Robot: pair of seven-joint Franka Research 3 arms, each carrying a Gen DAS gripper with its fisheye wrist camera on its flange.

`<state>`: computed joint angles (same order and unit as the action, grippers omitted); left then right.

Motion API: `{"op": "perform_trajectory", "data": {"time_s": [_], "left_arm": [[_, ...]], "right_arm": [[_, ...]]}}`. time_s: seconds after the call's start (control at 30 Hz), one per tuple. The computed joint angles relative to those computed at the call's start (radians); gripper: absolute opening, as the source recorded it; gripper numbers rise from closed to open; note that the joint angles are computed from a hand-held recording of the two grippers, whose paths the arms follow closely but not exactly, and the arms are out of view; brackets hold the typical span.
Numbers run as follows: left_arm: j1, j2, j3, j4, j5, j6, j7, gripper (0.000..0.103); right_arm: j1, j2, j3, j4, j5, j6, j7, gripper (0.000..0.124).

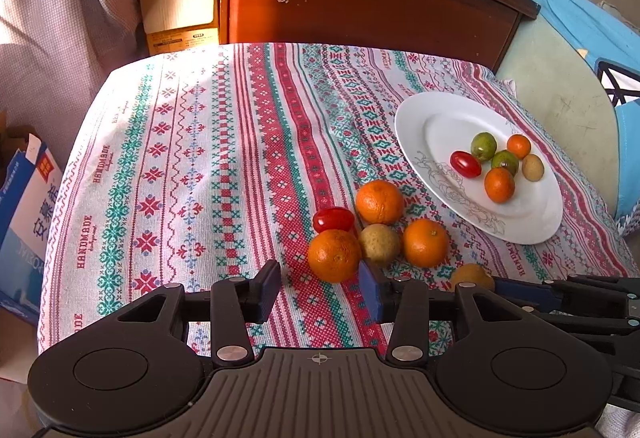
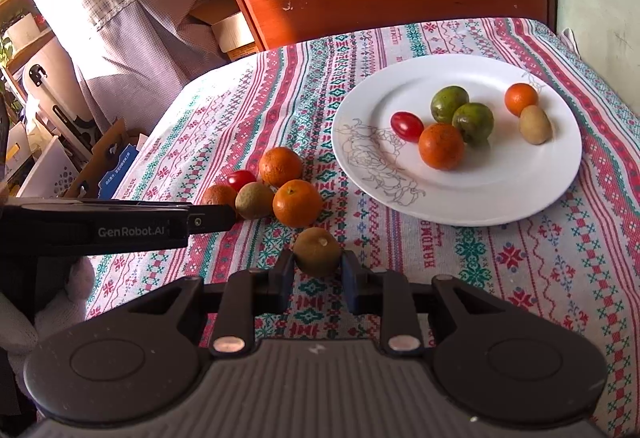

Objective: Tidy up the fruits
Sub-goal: 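Move both tools back to the fruit cluster beside the plate, then grasp a mandarin orange with the left gripper while the right gripper grasps a kiwi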

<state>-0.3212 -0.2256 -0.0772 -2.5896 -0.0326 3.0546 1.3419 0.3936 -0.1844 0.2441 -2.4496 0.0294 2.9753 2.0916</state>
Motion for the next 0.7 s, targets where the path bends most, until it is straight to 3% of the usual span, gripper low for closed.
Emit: {"op": "perform_trajectory", "data": {"time_s": [0.23, 0.37, 0.5, 0.57, 0.63, 0.7], "left_arm": [[0.041, 0.025, -0.037, 0.007, 0.064, 0.032, -0.041, 0.041], [0.015, 0.035, -0.011, 0.004, 0.053, 0.063, -0.032, 0.037], [0.048, 0.040, -0.038, -0.001, 0.095, 0.086, -0.068, 0.033], [0.021, 0.043, -0.013, -0.004, 0.087, 0.098, -0.058, 0.028], [0.049, 0.041, -0.037, -0.009, 0.117, 0.107, -0.084, 0.028], [0.038, 0.038, -0.026, -0.013, 0.122, 0.108, -0.090, 0.028]], "right_arm": [[0.007, 0.004, -0.007, -0.003, 0.020, 0.015, -0.012, 0.028], [0.007, 0.005, -0.006, -0.005, 0.023, 0.021, -0.016, 0.029], [0.005, 0.008, -0.004, -0.006, 0.022, 0.029, -0.021, 0.029], [0.008, 0.008, -0.007, -0.007, 0.026, 0.031, -0.028, 0.028], [0.011, 0.007, -0.009, -0.008, 0.033, 0.034, -0.036, 0.027], [0.013, 0.006, -0.010, -0.010, 0.039, 0.035, -0.042, 0.026]]}}
